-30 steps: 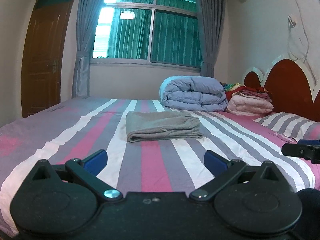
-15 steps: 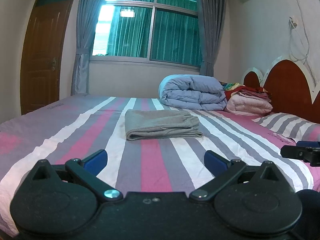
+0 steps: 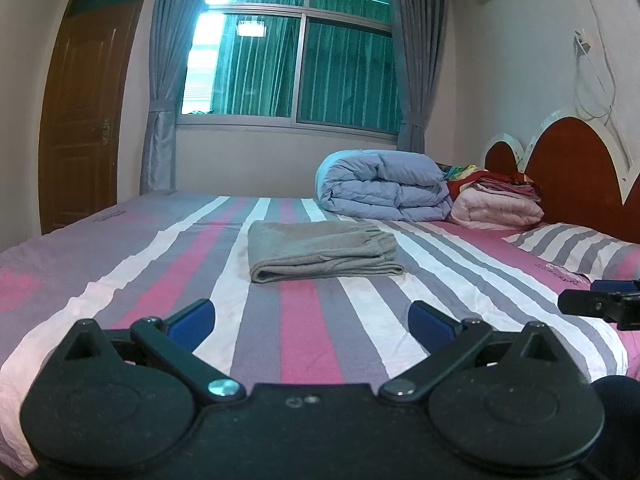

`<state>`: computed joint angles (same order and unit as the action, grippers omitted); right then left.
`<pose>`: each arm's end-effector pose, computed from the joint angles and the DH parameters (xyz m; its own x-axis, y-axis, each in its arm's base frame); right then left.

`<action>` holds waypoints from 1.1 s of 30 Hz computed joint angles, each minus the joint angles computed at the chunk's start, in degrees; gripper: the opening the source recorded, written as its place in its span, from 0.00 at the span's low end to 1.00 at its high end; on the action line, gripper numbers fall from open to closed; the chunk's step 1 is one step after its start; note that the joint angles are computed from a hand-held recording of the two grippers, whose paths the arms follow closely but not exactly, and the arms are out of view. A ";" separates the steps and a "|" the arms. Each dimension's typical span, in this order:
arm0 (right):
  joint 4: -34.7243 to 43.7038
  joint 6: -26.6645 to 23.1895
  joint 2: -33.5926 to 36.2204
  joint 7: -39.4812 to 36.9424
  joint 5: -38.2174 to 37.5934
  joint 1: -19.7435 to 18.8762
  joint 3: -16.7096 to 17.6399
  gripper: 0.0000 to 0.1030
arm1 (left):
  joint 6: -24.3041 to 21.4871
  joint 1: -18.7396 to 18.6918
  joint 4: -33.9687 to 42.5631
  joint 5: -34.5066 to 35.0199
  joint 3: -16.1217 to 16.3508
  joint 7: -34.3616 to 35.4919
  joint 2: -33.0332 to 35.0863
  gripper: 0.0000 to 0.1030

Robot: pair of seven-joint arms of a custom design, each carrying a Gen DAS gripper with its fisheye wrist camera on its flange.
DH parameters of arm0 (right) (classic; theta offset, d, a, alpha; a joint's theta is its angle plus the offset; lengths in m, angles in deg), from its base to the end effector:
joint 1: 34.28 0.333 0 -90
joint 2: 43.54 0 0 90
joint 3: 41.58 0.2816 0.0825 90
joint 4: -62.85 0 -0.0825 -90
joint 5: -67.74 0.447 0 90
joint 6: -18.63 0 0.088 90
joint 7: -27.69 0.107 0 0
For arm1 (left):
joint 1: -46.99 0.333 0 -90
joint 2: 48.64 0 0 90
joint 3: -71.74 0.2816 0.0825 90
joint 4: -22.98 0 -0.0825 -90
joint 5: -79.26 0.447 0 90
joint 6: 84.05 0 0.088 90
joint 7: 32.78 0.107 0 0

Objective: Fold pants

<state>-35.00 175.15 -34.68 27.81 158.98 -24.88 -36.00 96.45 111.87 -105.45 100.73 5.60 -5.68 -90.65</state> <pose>0.6907 0.1418 0.5099 0.5982 -0.7874 -0.1490 -0.2876 -0.0374 -0.9570 0.5746 -0.1382 0.5305 0.2969 -0.9541 0.0395 -0.2233 -0.1096 -0.9686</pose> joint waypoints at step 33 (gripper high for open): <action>-0.42 -1.10 -0.17 0.35 -0.66 -0.51 -0.35 1.00 | 2.50 1.60 -0.46 -3.73 -1.55 3.00 -1.52 0.94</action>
<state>-35.42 174.05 -34.85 28.16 158.33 -25.39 -36.35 98.95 113.47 -105.92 97.00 4.05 -2.68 -92.18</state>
